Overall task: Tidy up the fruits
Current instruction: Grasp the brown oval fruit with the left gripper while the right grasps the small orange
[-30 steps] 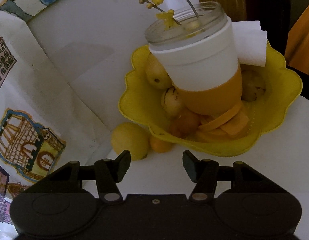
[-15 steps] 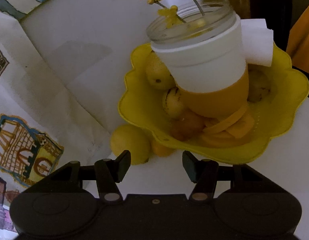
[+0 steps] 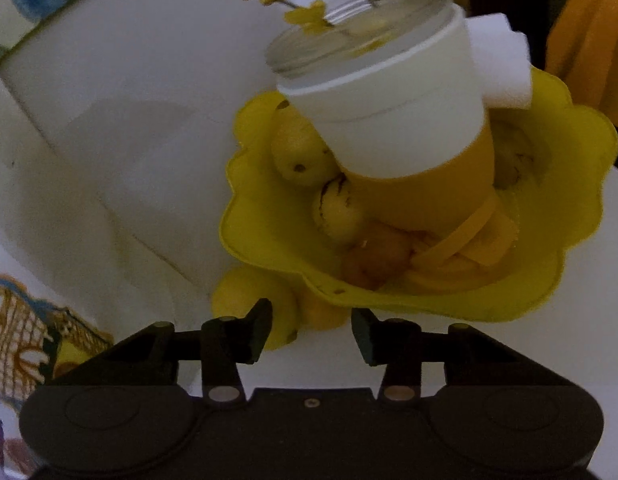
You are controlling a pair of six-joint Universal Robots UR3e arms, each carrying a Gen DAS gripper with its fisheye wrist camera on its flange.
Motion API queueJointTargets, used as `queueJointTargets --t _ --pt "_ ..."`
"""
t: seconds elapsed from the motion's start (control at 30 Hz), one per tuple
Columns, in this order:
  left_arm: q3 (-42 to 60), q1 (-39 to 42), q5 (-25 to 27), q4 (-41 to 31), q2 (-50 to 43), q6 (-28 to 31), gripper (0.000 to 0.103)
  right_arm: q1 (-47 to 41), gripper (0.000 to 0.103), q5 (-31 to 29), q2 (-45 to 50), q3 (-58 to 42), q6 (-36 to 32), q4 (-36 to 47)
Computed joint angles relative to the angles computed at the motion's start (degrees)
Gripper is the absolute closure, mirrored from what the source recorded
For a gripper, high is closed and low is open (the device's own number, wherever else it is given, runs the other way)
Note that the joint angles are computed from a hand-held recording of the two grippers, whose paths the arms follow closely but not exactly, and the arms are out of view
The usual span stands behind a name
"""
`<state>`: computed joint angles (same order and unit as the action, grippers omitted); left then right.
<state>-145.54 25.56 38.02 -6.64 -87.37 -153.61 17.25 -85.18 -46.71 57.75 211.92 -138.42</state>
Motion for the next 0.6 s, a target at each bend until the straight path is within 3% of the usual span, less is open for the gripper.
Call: queueJointTargets --t 0.27,0.53,0.6 --pt "-2.2 2.8 -1.4 -5.6 4.8 3.3 0.047 -0.2 0.057 -0.4 -0.6 5.9 11.1 -8.3" --pt "-3.0 2.7 -1.5 -2.4 3.1 3.7 0.047 -1.4 0.057 -1.6 -3.7 17.4 20.3 -18.8" --pt "-3.3 3.1 -1.8 -2.9 3.3 4.6 0.047 -1.1 0.057 -3.0 -2.9 16.9 21.5 -18.2"
